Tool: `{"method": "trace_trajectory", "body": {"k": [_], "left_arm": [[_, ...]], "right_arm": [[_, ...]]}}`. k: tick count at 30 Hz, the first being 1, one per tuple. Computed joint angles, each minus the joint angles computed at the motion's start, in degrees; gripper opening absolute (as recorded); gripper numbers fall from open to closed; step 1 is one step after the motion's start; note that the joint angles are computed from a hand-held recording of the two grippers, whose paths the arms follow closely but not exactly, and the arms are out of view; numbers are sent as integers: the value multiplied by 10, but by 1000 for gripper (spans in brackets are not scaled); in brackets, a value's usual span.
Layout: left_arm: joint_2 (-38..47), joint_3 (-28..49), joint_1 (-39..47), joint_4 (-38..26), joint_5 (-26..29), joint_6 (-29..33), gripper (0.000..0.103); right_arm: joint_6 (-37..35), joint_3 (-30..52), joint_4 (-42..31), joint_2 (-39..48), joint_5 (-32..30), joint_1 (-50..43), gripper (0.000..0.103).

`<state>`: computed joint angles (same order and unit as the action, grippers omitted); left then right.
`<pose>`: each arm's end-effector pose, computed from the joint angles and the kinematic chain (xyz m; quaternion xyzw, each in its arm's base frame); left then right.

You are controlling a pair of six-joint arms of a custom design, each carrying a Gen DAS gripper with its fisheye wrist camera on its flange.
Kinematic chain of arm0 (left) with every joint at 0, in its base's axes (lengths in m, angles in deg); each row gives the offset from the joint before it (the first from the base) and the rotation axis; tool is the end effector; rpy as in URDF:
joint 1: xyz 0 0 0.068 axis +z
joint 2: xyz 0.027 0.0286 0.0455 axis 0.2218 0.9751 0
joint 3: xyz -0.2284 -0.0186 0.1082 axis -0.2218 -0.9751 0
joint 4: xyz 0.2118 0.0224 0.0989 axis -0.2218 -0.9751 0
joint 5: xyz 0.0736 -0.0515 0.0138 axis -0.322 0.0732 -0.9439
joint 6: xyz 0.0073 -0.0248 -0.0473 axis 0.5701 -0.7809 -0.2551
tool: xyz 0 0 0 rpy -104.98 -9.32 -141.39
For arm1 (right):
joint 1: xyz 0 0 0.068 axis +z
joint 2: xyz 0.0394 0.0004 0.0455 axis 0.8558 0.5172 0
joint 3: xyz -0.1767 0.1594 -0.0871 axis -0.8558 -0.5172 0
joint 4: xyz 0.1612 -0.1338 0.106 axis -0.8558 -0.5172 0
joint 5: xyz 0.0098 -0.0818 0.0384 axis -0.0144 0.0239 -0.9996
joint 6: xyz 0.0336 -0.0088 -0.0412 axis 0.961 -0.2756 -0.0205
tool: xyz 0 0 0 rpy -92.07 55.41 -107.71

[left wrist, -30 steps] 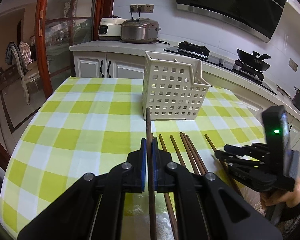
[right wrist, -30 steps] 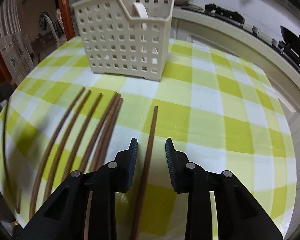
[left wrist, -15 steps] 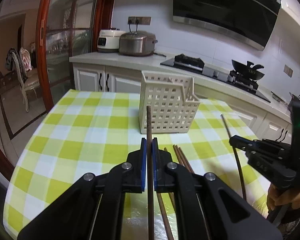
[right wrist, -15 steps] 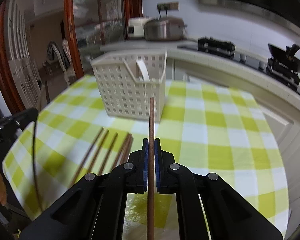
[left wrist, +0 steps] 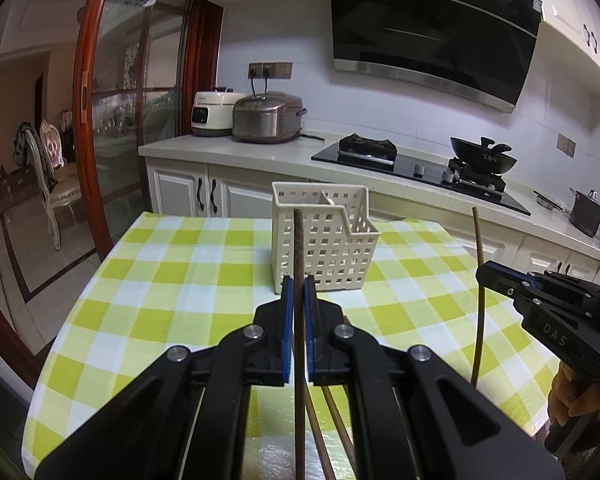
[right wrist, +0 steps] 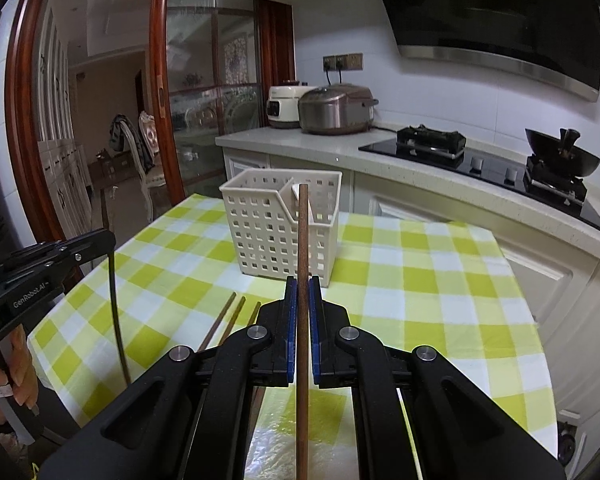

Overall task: Organize utensils
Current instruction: 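Carry the chopstick with the right gripper and drop it into the caddy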

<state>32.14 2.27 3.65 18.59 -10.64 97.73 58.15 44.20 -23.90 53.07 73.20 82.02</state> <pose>0.2017 -0.0498 0.2533 0.2659 0.8076 -0.2098 0.4828 0.1098 0.0275 0.2584 0.1172 0.8543 -0.0388 0.5049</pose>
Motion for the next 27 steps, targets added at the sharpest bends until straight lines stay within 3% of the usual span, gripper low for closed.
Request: {"method": "trace_trajectory", "body": {"k": [8, 12, 27], "left_arm": [[-26, 0, 5, -5, 7, -7, 5], [-31, 3, 2, -2, 6, -10, 5], [22, 76, -36, 25, -21, -18, 5]], "right_arm": [[33, 27, -34, -11, 78, 82, 6], [29, 31, -25, -7, 89, 91, 6], [-51, 56, 51, 46, 43, 29, 6]]}}
